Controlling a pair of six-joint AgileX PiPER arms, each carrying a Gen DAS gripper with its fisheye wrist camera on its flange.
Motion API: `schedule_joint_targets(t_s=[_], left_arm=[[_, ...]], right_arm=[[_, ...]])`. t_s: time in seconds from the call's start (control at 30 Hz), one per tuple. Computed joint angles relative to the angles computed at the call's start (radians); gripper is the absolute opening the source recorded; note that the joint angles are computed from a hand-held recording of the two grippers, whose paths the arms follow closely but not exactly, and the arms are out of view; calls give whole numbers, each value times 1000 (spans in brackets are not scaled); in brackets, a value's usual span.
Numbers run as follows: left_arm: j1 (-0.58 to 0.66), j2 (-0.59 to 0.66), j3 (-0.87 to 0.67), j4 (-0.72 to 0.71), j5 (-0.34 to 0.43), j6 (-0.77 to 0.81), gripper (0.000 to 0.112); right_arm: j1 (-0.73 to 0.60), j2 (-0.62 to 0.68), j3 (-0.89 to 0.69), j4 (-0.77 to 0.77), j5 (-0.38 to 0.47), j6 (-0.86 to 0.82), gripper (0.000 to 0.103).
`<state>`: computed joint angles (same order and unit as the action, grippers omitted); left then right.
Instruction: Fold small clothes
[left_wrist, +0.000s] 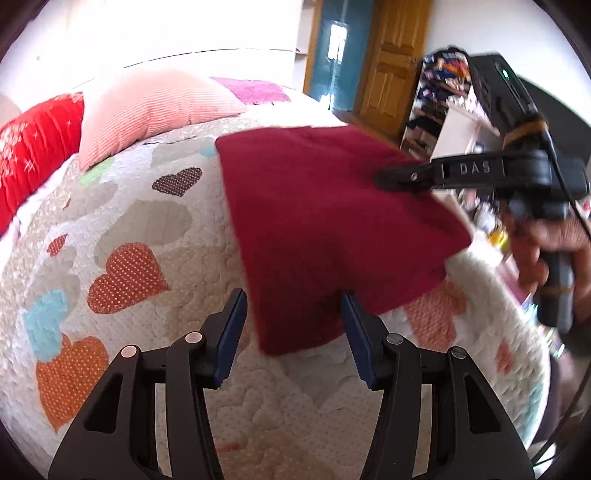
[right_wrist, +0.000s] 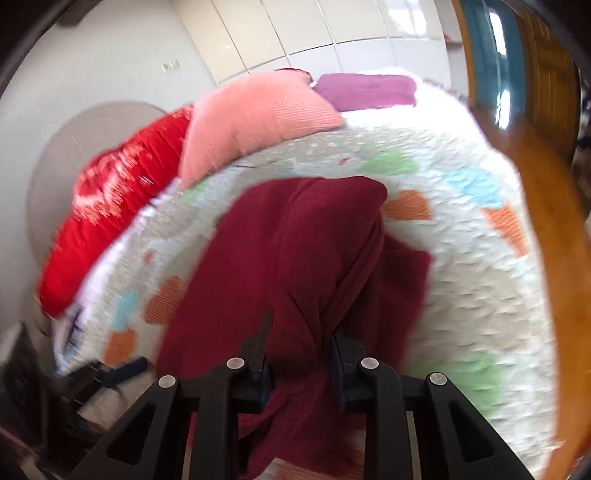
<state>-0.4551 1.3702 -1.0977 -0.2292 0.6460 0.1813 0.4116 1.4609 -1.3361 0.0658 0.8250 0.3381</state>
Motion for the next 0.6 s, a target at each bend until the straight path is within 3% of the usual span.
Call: schedule_joint_targets(t_s=[0.1, 0.17, 0.23, 0.37, 0.5, 0.57, 0.6], left_arm=[[-8, 42, 1, 24, 21, -25, 52], [-17, 33, 9, 59, 24, -57, 52], [-28, -4, 19, 100, 18, -75, 52], [-43, -71, 17, 167, 8, -98, 52], [-12, -45, -27, 124, -8, -94, 52], [2, -1, -53, 85, -15, -90, 52], [6, 19, -60, 72, -19, -88, 52]], right_arm=[[-27, 29, 48, 12, -6, -19, 24], [-51, -11, 111, 67, -68, -40, 32], [-70, -53, 127, 103, -55, -38, 42], [-59, -185, 160, 158, -4, -78, 43], [23, -224, 194, 161, -15, -56, 43], [66, -208, 218, 166, -47, -61, 32], [92, -192, 218, 131, -51, -44, 13]])
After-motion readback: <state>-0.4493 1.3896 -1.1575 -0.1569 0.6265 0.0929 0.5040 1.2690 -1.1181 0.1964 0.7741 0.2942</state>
